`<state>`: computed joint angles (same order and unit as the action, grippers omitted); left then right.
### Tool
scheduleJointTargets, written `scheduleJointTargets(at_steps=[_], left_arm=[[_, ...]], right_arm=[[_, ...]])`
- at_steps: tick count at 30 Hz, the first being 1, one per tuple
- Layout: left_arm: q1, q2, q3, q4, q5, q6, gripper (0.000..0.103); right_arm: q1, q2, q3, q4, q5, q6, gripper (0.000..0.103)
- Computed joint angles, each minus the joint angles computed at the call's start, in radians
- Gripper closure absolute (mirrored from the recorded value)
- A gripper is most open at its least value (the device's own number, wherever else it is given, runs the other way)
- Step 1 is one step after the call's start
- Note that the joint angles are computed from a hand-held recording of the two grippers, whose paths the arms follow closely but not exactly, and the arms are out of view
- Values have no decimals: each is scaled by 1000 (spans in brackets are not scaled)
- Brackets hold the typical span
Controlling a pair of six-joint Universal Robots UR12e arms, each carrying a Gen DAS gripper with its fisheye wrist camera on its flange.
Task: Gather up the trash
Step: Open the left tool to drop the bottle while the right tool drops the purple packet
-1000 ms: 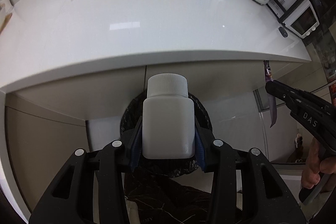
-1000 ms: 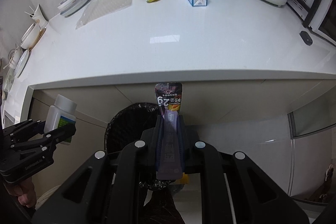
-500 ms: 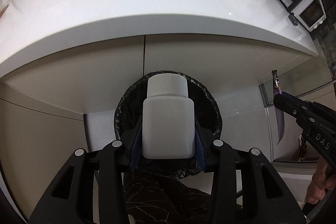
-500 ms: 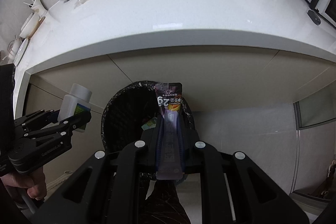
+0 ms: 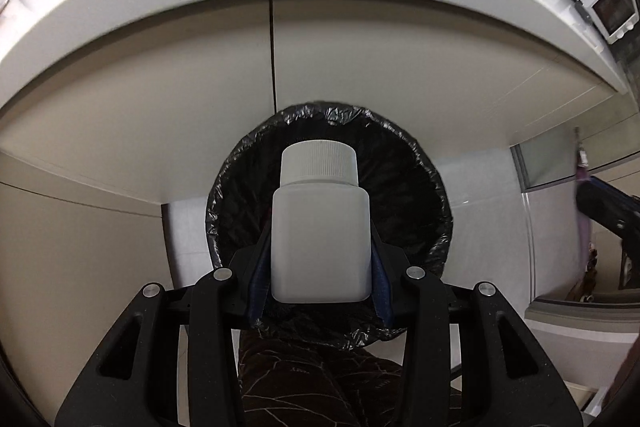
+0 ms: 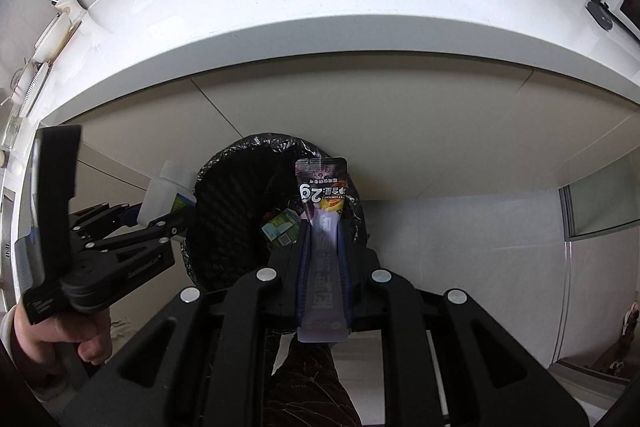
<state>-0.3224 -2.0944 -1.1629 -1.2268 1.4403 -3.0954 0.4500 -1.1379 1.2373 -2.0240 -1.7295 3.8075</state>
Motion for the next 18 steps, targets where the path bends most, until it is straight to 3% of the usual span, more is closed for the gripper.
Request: scheduleJointTargets(at_steps=[11,18], left_arm=[[-23,-20,9,6,3,-3,62],[-28,-13,-4,64,-18,-6,60]], right_arm=[[-1,-16,35,5,2,22,91],[0,-31,61,-21,2,25,91]])
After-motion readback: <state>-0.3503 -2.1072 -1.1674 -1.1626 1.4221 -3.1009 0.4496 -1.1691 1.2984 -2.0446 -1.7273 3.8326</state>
